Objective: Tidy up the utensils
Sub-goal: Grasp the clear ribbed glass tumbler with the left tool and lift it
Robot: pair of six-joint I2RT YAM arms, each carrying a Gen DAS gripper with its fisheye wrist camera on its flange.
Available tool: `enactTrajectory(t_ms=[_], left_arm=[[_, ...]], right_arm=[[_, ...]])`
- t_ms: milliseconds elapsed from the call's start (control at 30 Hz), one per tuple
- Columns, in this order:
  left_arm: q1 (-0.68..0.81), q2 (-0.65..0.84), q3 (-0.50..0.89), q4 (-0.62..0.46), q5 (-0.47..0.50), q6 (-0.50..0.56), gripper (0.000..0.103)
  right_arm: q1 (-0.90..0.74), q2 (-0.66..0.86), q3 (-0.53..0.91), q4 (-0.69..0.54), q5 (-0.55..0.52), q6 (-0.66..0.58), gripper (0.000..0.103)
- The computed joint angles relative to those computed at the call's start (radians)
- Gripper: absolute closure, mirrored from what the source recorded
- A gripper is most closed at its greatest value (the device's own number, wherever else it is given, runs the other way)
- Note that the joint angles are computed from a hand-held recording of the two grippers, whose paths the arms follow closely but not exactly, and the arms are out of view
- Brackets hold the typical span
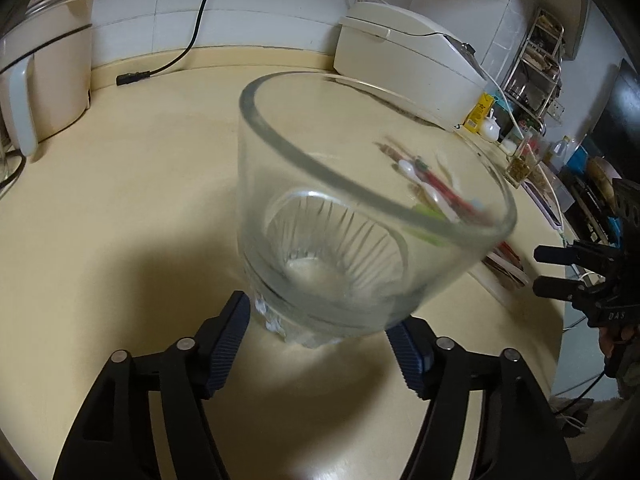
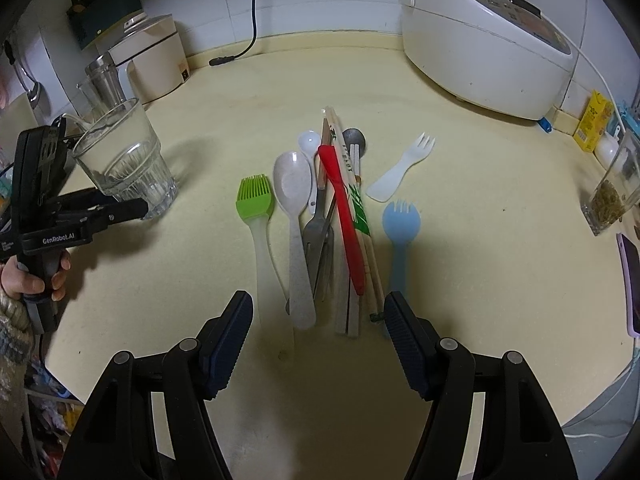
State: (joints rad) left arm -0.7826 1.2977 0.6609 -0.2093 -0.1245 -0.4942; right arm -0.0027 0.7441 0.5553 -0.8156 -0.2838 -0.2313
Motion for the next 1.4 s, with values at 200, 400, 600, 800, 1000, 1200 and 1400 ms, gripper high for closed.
enactTrajectory(t_ms=[200, 400, 600, 800, 1000, 1200, 1400], left_arm=[[0.004, 0.030, 0.031, 0.011, -0.013, 0.023, 0.022], [0.042, 0.089, 0.057, 0.049, 0.064, 0.052, 0.021], [0.078, 0.129, 0.074, 0.078, 0.123, 0.055, 0.022], [0.026, 0.111, 0.067, 0.053, 0.098, 0.067, 0.029], [-0.088, 0.086, 0.060, 0.015, 0.026, 0.032, 0.030], [-0.157, 0.099, 0.072, 0.010, -0.001, 0.015, 0.030], [-0.163, 0.106, 0.074, 0.011, -0.019, -0.015, 0.030]], right_arm=[[0.046, 0.010, -0.005, 0.020, 0.016, 0.024, 0.035], [0.067, 0.030, -0.010, 0.040, 0.025, 0.037, 0.035], [0.053, 0.044, 0.000, 0.040, 0.022, 0.024, 0.035], [-0.028, 0.027, 0.011, 0.016, -0.031, -0.033, 0.035], [-0.125, 0.022, -0.005, 0.000, -0.085, -0.110, 0.039], [-0.255, 0.006, -0.014, -0.044, -0.152, -0.209, 0.039], [-0.395, 0.029, -0.004, -0.064, -0.224, -0.300, 0.039]])
